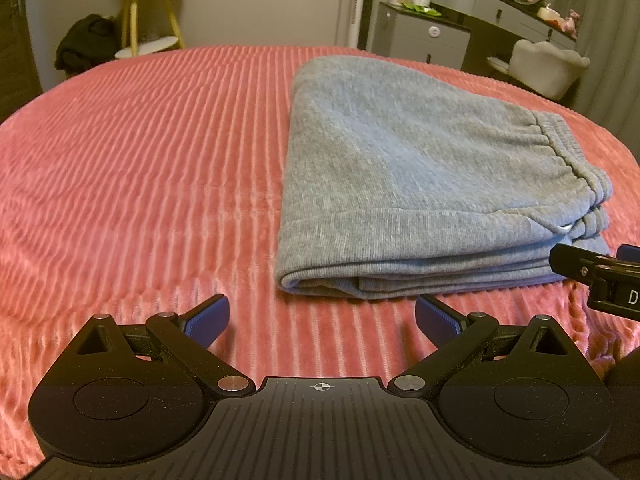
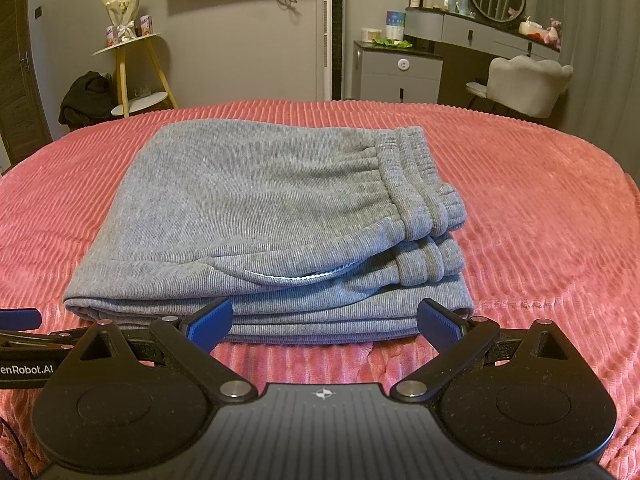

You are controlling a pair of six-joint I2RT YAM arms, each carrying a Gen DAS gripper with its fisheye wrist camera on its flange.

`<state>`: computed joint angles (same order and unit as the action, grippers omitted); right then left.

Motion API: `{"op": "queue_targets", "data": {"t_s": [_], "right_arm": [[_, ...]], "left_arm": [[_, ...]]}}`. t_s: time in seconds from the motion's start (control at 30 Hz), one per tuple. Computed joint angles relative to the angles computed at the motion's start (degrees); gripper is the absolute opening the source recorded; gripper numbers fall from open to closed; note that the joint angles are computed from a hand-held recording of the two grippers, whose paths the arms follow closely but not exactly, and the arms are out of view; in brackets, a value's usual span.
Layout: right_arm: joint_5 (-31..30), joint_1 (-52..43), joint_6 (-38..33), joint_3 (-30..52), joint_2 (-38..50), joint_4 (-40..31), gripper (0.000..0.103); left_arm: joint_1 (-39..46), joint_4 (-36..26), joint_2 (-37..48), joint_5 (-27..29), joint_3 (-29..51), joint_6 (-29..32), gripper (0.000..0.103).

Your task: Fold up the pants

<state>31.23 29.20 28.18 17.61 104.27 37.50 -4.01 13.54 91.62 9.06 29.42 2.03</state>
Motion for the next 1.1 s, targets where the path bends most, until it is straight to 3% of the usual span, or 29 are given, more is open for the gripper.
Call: {"op": "queue_targets", "data": {"t_s": [1.1], "right_arm": [[0.18,0.22,0.41,0.07,-0.17,-0.41,0.099]], "left_arm": [[0.25,-0.54,-0.53,0.78,-0.2,-0.1,0.102]]}}
